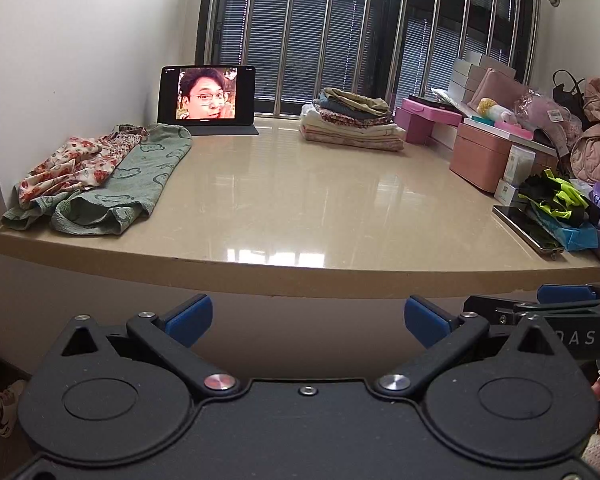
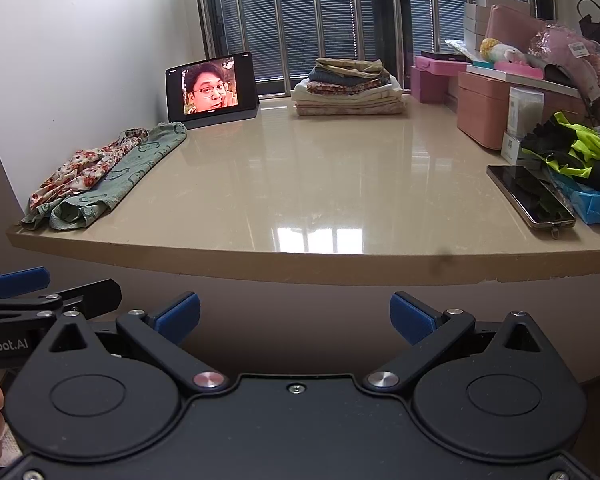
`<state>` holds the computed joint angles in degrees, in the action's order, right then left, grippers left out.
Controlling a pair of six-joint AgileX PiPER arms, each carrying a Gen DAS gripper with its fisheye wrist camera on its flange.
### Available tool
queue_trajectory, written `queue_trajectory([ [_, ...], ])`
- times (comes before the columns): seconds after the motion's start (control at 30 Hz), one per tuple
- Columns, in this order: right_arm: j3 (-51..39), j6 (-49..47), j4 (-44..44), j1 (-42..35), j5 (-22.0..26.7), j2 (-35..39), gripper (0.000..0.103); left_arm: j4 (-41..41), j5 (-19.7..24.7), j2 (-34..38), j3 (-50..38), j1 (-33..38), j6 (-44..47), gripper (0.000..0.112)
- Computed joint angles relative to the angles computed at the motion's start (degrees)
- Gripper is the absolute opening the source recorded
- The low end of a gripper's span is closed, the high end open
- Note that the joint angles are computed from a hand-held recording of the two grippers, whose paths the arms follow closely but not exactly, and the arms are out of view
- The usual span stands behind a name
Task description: Fold clothes
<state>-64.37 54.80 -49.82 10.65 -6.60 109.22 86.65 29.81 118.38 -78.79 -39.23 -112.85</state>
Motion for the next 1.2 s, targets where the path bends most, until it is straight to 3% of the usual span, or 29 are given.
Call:
queue_trajectory([
  [1.2,-0.23,5.63,-5.51,-0.13,0.2,0.15,0.102,-1.59,1.43,0.65,-0.96,-1.05,1.19,0.103],
])
